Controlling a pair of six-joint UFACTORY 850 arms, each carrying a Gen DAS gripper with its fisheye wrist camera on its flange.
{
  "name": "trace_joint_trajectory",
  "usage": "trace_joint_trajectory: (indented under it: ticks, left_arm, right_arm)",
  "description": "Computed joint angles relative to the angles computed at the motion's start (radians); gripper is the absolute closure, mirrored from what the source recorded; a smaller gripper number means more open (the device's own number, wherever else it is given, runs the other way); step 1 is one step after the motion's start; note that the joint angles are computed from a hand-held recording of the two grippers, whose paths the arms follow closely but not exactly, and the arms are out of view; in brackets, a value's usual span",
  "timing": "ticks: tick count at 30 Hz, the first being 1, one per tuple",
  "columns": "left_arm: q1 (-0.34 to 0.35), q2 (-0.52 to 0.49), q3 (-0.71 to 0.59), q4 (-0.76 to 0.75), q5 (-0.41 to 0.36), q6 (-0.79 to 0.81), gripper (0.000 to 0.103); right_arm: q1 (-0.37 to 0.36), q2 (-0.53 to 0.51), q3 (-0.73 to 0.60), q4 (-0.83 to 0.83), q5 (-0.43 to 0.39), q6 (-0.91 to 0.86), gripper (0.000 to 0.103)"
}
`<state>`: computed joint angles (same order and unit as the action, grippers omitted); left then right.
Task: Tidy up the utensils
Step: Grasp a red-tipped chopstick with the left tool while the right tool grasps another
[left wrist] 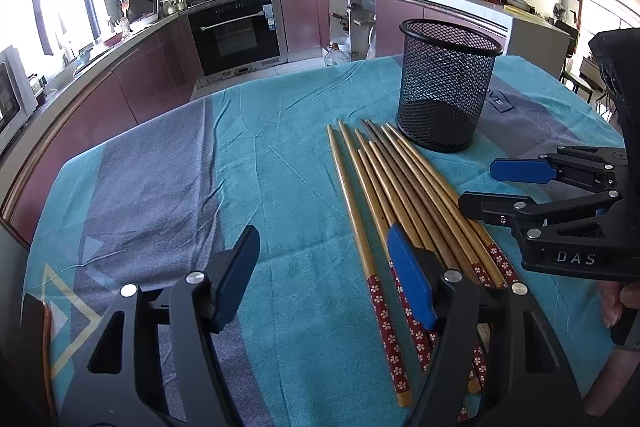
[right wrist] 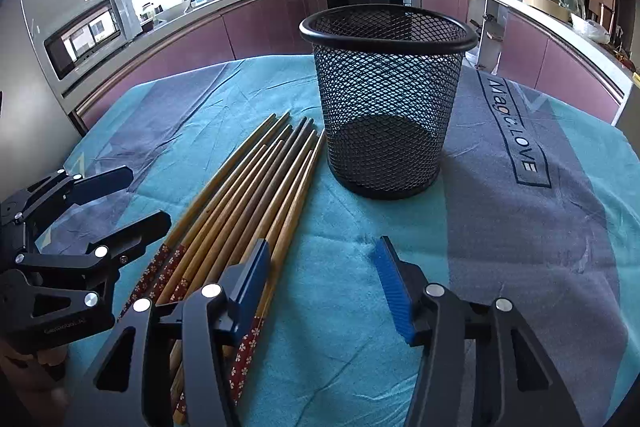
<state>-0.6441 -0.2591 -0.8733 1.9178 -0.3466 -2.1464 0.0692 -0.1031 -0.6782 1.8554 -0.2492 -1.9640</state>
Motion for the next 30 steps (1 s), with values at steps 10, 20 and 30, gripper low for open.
trace_joint_trajectory:
  ticks: [10,20,30]
  left_arm:
    - [0.043,-0.047,-0.058,-0.163,0.136,0.166,0.051]
    - [0.055,-0.094,-0.116,-0.314,0.164,0.357,0.055]
    - [0.068,-0.140,-0.189,-0.524,0.199,0.582,0.081]
  right_arm:
    - [-0.019,-0.021,-0.030,-0.166,-0.013,0.156,0.059]
    - [0.032,-0.047,-0.072,-0.263,0.063,0.225,0.066]
    - [0.043,-0.080,-0.112,-0.317,0.047,0.275,0.094]
